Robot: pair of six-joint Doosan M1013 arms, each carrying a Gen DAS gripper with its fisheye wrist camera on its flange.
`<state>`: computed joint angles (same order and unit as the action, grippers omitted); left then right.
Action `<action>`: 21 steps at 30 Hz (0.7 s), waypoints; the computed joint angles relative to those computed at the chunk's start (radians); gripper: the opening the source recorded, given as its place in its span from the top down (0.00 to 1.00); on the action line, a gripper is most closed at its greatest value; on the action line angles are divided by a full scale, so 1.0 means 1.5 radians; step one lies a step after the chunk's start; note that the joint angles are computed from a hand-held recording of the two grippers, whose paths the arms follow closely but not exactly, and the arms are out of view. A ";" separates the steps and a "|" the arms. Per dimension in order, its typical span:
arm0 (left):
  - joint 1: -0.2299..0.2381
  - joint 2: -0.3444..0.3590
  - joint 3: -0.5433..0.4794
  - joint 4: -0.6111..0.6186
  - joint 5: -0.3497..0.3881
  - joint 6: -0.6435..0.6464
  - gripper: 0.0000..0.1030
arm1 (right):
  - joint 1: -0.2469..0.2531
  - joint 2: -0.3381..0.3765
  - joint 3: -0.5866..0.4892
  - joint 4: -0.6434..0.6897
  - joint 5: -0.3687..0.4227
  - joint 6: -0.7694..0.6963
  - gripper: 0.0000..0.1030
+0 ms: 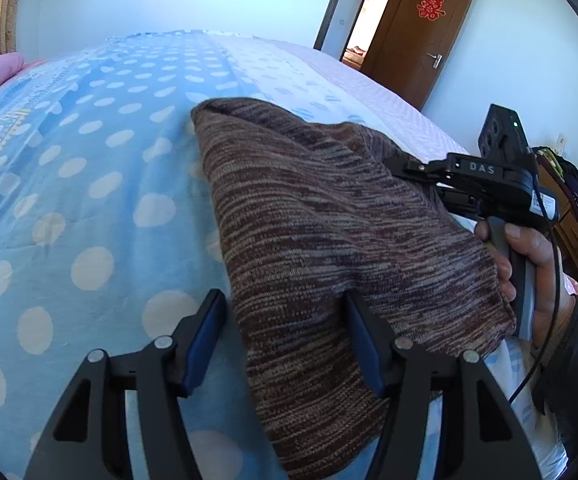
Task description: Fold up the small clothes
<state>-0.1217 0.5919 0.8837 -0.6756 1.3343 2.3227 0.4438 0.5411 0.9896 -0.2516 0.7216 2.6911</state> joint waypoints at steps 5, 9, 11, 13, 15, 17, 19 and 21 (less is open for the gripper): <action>-0.001 0.003 -0.005 0.000 0.007 -0.001 0.40 | 0.003 0.014 -0.026 -0.009 0.036 -0.001 0.73; -0.005 -0.001 -0.001 0.008 0.003 0.013 0.51 | -0.006 0.011 -0.017 0.027 0.016 0.033 0.73; -0.004 0.000 -0.006 0.008 0.013 0.008 0.58 | -0.004 0.012 -0.021 0.015 0.024 0.057 0.76; -0.003 0.002 -0.016 0.012 0.024 -0.010 0.69 | 0.007 0.020 -0.044 -0.023 0.058 0.063 0.80; -0.003 -0.001 -0.019 0.018 0.025 -0.012 0.74 | 0.017 0.017 -0.043 -0.056 0.049 0.091 0.81; -0.001 -0.007 -0.018 0.022 0.022 -0.012 0.75 | 0.025 0.014 -0.043 -0.082 0.046 0.112 0.81; 0.002 -0.016 -0.011 0.022 0.016 -0.004 0.75 | 0.033 0.017 -0.058 -0.095 0.060 0.108 0.82; 0.003 -0.026 0.002 0.027 0.001 0.011 0.76 | 0.041 0.023 -0.077 -0.102 0.081 0.094 0.82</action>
<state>-0.1177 0.5524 0.8865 -0.6349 1.3360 2.3396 0.5050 0.5755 0.8744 -0.4048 0.8431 2.8318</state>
